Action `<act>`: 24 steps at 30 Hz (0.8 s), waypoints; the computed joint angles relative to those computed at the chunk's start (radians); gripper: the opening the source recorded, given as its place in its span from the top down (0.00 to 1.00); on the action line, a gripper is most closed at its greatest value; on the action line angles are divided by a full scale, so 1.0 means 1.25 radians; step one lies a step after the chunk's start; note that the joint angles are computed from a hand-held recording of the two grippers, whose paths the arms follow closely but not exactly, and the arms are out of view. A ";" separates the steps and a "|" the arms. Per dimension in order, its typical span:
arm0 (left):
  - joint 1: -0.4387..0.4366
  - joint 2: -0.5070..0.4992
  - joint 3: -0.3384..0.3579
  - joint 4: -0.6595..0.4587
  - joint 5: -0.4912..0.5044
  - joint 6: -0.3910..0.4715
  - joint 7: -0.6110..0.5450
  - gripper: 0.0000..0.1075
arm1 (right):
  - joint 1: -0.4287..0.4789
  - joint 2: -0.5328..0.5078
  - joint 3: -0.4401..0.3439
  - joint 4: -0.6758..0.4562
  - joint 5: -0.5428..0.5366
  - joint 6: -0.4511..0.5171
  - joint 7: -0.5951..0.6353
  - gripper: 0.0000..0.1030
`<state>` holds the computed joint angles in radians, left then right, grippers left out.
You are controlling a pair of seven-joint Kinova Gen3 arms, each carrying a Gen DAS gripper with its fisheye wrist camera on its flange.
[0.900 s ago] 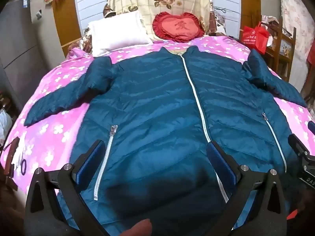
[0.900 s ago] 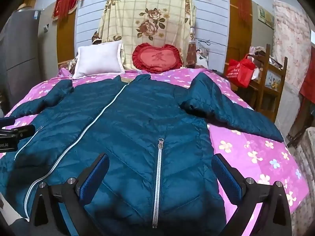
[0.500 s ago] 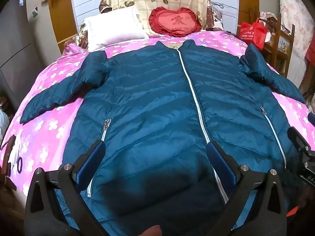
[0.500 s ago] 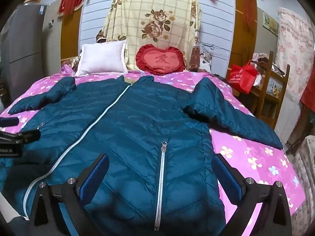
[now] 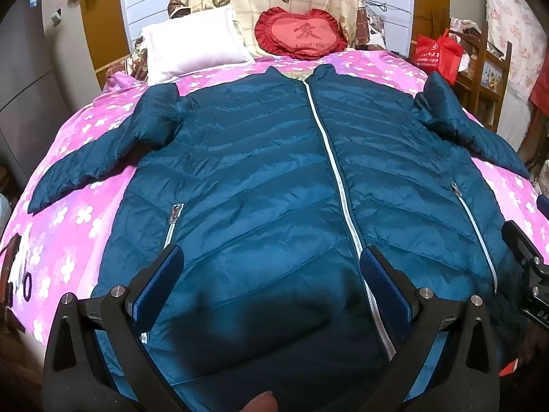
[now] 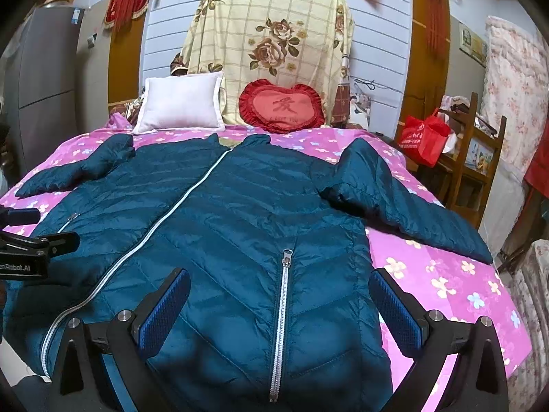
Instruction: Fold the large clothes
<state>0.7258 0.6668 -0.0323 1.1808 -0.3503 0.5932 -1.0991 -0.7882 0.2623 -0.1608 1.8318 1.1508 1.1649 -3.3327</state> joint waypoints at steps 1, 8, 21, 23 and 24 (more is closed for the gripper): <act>0.001 0.002 -0.001 -0.004 -0.001 0.005 0.000 0.05 | 0.001 0.001 0.000 -0.002 -0.003 0.001 0.000 0.00; 0.016 -0.015 -0.016 0.033 -0.027 -0.045 0.007 0.05 | -0.020 -0.001 0.011 0.002 0.011 0.007 -0.030 0.00; -0.064 -0.023 0.042 0.057 0.058 -0.136 -0.119 0.05 | 0.017 0.020 0.022 -0.031 -0.068 -0.026 0.034 0.00; -0.037 -0.016 0.012 0.044 0.053 -0.113 -0.115 0.05 | 0.019 0.019 0.024 -0.030 -0.073 -0.028 0.032 0.00; -0.035 -0.018 0.010 0.050 0.050 -0.121 -0.114 0.05 | 0.022 0.019 0.025 -0.031 -0.077 -0.032 0.033 0.00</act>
